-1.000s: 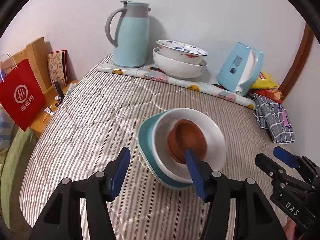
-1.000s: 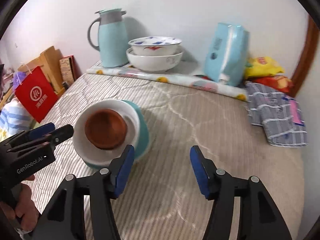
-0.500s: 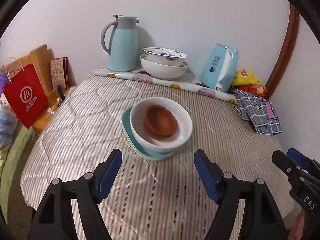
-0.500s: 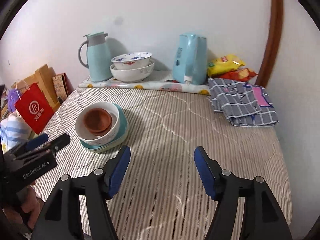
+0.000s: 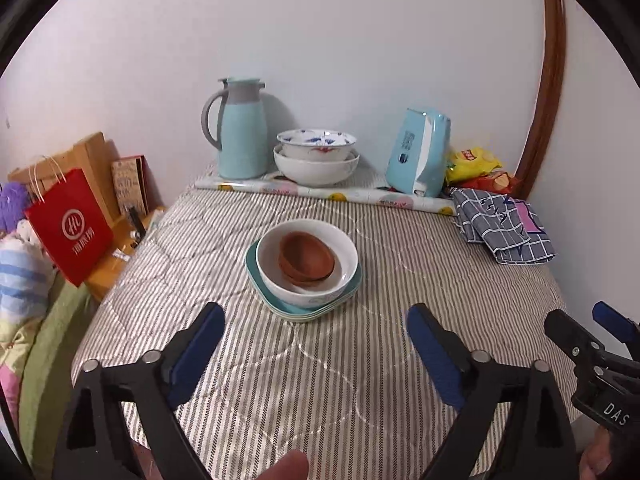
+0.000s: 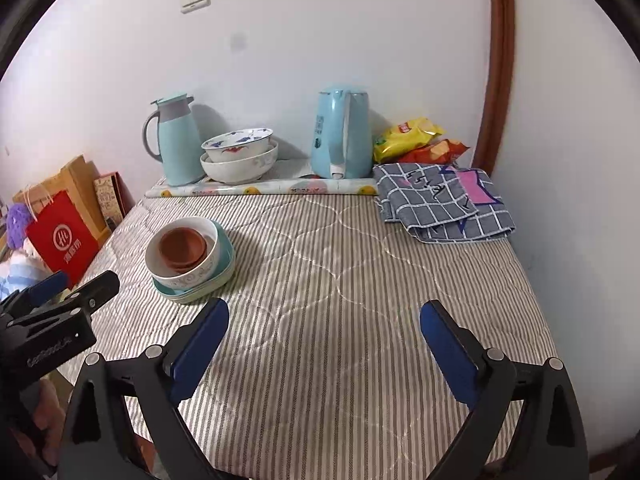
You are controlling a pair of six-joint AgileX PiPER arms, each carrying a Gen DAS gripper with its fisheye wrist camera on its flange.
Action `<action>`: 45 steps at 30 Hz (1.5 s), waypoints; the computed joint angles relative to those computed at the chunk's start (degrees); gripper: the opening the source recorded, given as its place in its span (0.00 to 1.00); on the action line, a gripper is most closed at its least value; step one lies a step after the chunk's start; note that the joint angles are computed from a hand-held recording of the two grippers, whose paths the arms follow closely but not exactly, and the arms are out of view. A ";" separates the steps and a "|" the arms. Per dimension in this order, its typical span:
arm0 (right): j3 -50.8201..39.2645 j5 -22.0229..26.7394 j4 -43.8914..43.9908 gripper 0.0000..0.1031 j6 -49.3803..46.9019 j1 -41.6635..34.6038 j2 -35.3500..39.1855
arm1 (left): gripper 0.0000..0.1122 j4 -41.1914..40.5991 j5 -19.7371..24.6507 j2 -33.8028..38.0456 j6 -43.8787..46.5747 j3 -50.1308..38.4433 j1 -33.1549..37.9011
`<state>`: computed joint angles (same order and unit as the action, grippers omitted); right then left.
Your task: Organize plates and bowls
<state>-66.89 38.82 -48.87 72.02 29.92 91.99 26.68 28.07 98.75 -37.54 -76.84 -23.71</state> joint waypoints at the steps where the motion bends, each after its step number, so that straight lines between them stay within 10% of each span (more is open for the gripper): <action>1: 0.53 -0.56 0.48 0.93 0.15 -0.29 -0.57 | 0.85 0.22 0.12 -0.21 -0.29 0.11 -0.25; 45: 4.05 4.81 -2.71 0.93 4.01 4.50 -6.80 | 0.86 2.52 -0.72 -5.19 -3.29 5.10 -2.39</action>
